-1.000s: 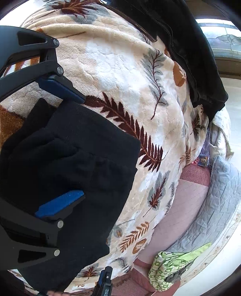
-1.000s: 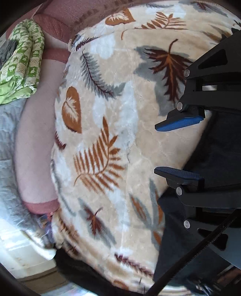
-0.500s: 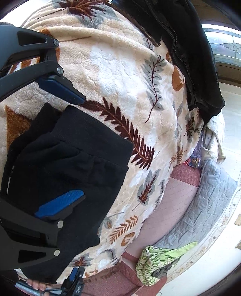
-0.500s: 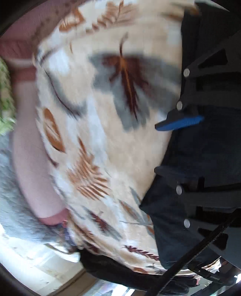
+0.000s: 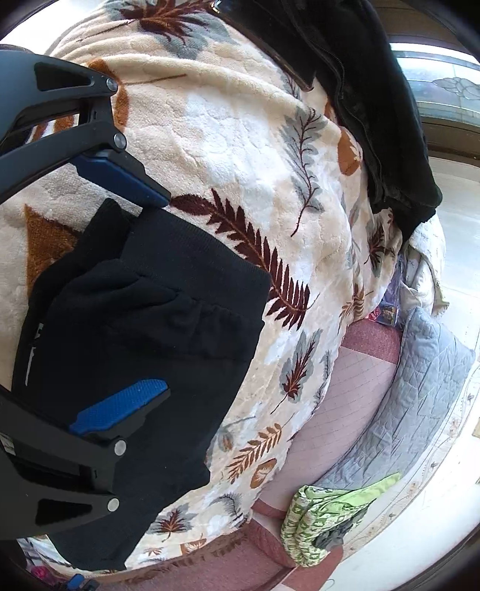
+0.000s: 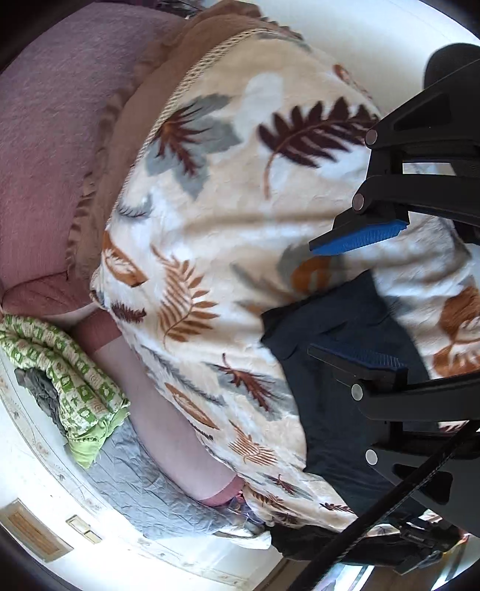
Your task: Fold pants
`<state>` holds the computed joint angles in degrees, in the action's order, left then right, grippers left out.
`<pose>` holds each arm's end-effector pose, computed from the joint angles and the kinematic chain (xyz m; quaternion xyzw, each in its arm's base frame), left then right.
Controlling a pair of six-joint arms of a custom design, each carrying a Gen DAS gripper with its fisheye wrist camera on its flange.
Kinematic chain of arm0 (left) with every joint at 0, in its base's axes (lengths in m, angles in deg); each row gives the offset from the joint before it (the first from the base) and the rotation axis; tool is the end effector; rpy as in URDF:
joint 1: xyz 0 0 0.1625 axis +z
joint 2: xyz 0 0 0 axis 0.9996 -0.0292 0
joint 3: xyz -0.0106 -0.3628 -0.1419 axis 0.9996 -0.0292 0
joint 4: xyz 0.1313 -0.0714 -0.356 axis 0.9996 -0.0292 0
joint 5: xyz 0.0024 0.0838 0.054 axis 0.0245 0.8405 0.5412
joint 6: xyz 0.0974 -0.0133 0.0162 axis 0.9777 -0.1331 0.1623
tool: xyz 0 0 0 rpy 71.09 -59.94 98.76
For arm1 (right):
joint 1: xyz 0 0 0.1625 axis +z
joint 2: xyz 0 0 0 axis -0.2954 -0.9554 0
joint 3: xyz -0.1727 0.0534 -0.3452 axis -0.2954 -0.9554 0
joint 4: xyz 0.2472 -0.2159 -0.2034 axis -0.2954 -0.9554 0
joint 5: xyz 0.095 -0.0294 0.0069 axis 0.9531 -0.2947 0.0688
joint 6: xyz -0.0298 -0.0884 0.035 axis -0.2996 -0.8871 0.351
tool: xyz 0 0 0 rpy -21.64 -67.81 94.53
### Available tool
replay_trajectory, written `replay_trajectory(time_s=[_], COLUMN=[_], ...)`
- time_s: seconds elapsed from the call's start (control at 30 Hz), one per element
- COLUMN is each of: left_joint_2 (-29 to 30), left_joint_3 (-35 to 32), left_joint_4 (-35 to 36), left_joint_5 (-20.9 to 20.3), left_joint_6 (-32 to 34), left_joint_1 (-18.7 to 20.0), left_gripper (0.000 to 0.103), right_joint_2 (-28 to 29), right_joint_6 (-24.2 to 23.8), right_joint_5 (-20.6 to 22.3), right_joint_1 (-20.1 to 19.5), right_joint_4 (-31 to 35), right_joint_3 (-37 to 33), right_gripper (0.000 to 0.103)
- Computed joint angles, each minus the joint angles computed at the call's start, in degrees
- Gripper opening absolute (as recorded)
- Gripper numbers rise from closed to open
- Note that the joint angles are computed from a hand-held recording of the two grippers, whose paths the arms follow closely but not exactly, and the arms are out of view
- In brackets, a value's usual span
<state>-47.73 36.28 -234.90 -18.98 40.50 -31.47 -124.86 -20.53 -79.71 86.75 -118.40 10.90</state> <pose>-0.1425 -0.6196 0.0136 -0.0591 0.8399 -0.4416 0.3098 -0.1108 -0.6280 0.3262 -0.0704 -0.9064 0.3620 0.2061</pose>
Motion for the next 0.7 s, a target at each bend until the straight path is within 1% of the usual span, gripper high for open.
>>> replay_trajectory(time_s=[0.1,0.13,0.2,0.27,0.33,0.37,0.4,0.43,0.47,0.5,0.53,0.57,0.6,0.63,0.67,0.7], left_joint_2=[-0.56,-1.56,-3.17,-4.28,-4.31,-4.08,-3.77,-3.41,-2.99,-2.65,-1.79,-0.97,-0.3,0.91,1.8,2.78], left_joint_3=[0.39,1.36,3.29,5.06,5.34,4.94,4.19,3.15,1.85,0.88,-1.1,-2.77,-3.94,-5.94,-7.44,-9.03], left_joint_4=[3.29,6.1,8.88,9.91,9.77,9.78,9.93,10.18,10.75,11.28,12.63,13.75,14.31,15.13,15.78,16.48], left_joint_5=[1.42,1.04,-0.15,-0.09,1.43,1.97,2.1,1.59,0.49,-0.35,-1.51,-2.17,-2.68,-3.78,-4.69,-5.73], left_joint_6=[-2.0,-4.38,-7.2,-7.42,-4.62,-3.04,-1.52,0.04,1.27,1.99,3.08,3.92,4.68,6.1,7.07,8.06], left_joint_1=[-0.74,-1.18,-2.21,-4.4,-7.05,-8.15,-9.04,-9.85,-10.41,-10.67,-11.04,-11.29,-11.43,-11.68,-11.83,-11.94], left_gripper=[0.093,0.093,0.093,0.093,0.093,0.093,0.093,0.093,0.093,0.093,0.093,0.093,0.093,0.093,0.093,0.093], right_joint_2=[-0.36,-0.01,1.0,1.85,2.68,3.35,3.93,4.9,6.39,8.55,10.33,12.27,14.08,14.77,14.41,12.64], right_joint_6=[-1.45,-2.4,-4.3,-5.99,-7.06,-7.53,-8.09,-8.75,-9.02,-8.99,-8.66,-8.08,-8.13,-8.06,-6.42,-3.31], right_joint_5=[2.34,2.24,2.16,4.05,9.12,13.56,16.31,18.77,19.75,18.47,15.96,11.17,6.25,3.73,3.61,5.89], right_joint_1=[-1.51,-1.72,-1.68,-1.52,-1.63,-1.92,-2.12,-2.35,-2.44,-2.21,-1.91,-1.29,-1.0,-0.99,-1.45,-2.22], right_joint_4=[2.03,1.37,-0.91,-1.95,1.0,3.97,6.91,11.2,14.89,16.96,17.05,14.94,10.5,7.64,5.83,3.8], right_joint_3=[1.09,1.13,0.67,-0.49,-3.3,-5.35,-6.97,-9.41,-12.13,-15.12,-17.19,-18.86,-19.93,-20.21,-19.8,-18.03], right_gripper=[0.053,0.053,0.053,0.053,0.053,0.053,0.053,0.053,0.053,0.053,0.053,0.053,0.053,0.052,0.052,0.053])
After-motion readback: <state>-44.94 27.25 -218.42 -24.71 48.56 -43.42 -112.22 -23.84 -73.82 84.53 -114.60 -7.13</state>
